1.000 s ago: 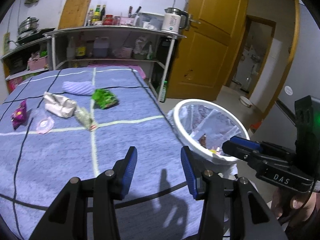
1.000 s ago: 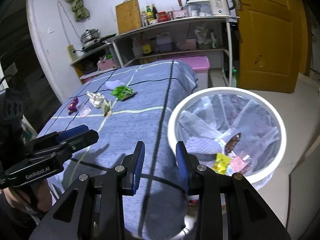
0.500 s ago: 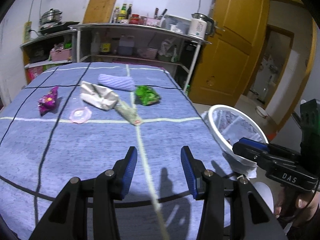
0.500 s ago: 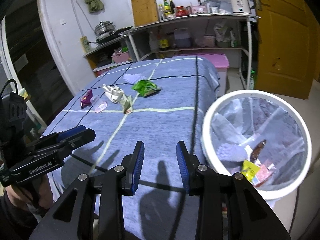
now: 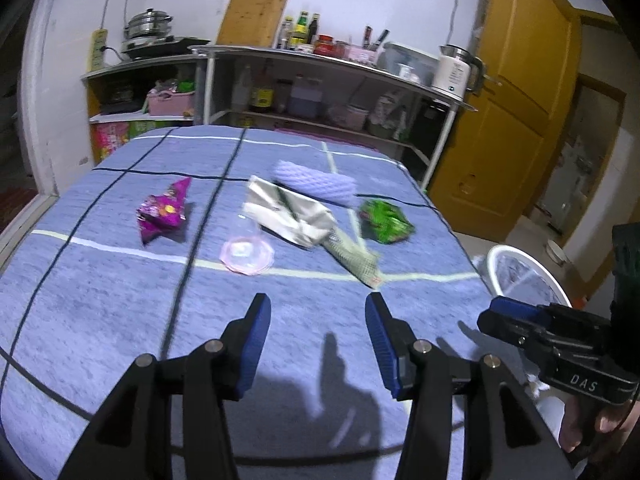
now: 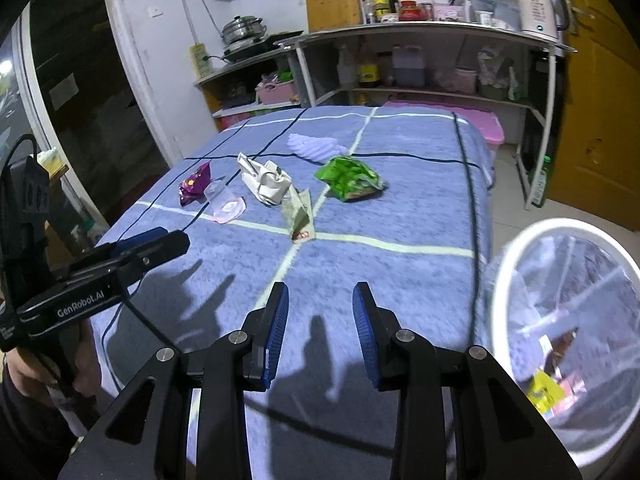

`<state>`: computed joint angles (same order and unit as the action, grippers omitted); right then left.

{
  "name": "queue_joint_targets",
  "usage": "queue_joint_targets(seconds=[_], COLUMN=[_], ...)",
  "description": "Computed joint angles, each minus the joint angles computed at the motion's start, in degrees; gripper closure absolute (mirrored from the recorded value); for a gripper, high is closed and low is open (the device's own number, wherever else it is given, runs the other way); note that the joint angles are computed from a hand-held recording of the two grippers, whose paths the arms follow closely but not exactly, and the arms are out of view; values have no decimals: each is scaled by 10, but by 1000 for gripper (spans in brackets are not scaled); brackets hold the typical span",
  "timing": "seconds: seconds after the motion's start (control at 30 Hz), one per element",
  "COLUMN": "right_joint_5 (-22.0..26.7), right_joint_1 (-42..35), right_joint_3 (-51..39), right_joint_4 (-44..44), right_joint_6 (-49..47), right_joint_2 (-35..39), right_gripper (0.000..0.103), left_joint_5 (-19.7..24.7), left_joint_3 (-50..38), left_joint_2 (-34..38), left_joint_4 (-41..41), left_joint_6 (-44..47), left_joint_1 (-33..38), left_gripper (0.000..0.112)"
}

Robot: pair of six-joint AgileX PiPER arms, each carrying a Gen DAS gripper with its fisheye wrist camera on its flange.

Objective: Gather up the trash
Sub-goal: 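Move both open tools back over the trash on the table, then grasp the green-and-white wrapper with the right tool while the left tool grasps the clear cup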

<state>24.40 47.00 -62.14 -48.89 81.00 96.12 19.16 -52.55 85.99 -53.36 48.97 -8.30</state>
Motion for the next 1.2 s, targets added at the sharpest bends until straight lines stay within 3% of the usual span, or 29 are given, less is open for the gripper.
queue_joint_targets(seconds=[0.4,0.97,1.03,1.13,1.2], right_joint_5=[-21,34,45,54,49], right_joint_1=[-52,-93,-90,-83,-84], right_joint_3=[-134,-312,-330,-340,-337], right_joint_4=[182,392,388,365,366], right_joint_6=[-220,-455,-458,-444,-443], right_joint_2=[113,234,246,255,255], right_gripper=[68,68,69,82,84], left_joint_5=[1,45,46,53,52], left_joint_3=[-113,-222,-228,-236,-235], left_joint_2=[115,208,214,221,220], left_joint_4=[84,163,178,200,193], left_joint_6=[-75,-177,-190,-213,-206], left_joint_1=[28,30,26,23,24], left_gripper=[60,61,69,79,81])
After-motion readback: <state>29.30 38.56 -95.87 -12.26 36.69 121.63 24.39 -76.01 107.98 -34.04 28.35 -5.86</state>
